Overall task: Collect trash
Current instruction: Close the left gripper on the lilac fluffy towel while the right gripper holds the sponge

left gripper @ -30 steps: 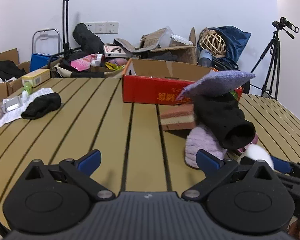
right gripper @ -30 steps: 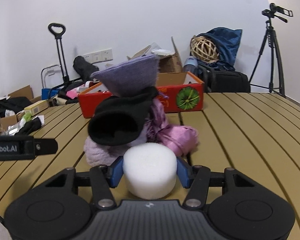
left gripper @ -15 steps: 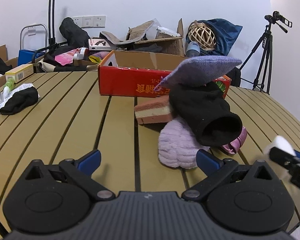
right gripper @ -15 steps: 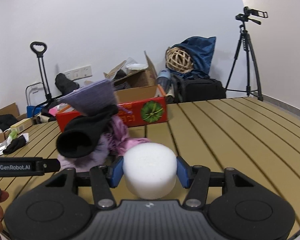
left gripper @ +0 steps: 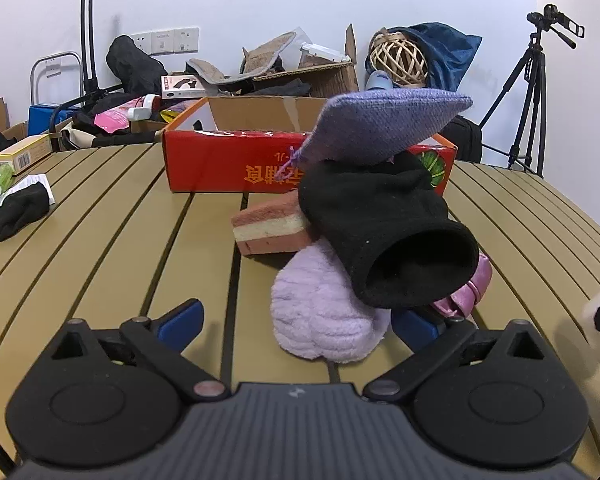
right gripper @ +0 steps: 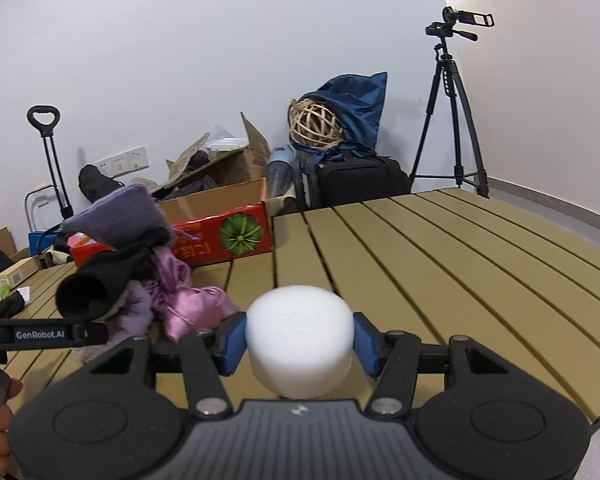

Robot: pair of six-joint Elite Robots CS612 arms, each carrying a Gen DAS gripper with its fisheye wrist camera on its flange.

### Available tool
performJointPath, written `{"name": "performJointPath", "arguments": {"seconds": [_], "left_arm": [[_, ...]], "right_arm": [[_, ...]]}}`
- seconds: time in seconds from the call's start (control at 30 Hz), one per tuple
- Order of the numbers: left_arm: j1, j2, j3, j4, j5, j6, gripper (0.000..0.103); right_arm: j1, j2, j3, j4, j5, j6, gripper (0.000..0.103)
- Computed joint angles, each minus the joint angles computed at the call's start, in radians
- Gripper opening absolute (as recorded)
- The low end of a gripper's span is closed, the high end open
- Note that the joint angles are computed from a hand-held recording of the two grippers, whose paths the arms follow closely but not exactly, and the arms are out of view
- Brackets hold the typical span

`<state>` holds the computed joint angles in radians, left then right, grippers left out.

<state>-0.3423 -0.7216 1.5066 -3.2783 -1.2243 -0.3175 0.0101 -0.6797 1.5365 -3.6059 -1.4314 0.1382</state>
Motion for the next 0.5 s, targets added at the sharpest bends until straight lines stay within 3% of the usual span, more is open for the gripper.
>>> {"name": "performJointPath", "arguments": {"seconds": [0.23, 0.3, 0.5], "left_arm": [[0.005, 0.005, -0.014, 0.025, -0.033, -0.015, 0.073], [0.003, 0.004, -0.009, 0.005, -0.043, 0.002, 0.052], [-0.010, -0.008, 0.009, -0.009, -0.002, 0.035, 0.039]], "right_arm": [[-0.014, -0.004, 0.010, -0.005, 0.001, 0.022, 0.054], [-0.016, -0.004, 0.011, -0.008, 0.005, 0.023, 0.055], [-0.019, -0.007, 0.017, -0.017, 0.023, 0.032, 0.055]]}}
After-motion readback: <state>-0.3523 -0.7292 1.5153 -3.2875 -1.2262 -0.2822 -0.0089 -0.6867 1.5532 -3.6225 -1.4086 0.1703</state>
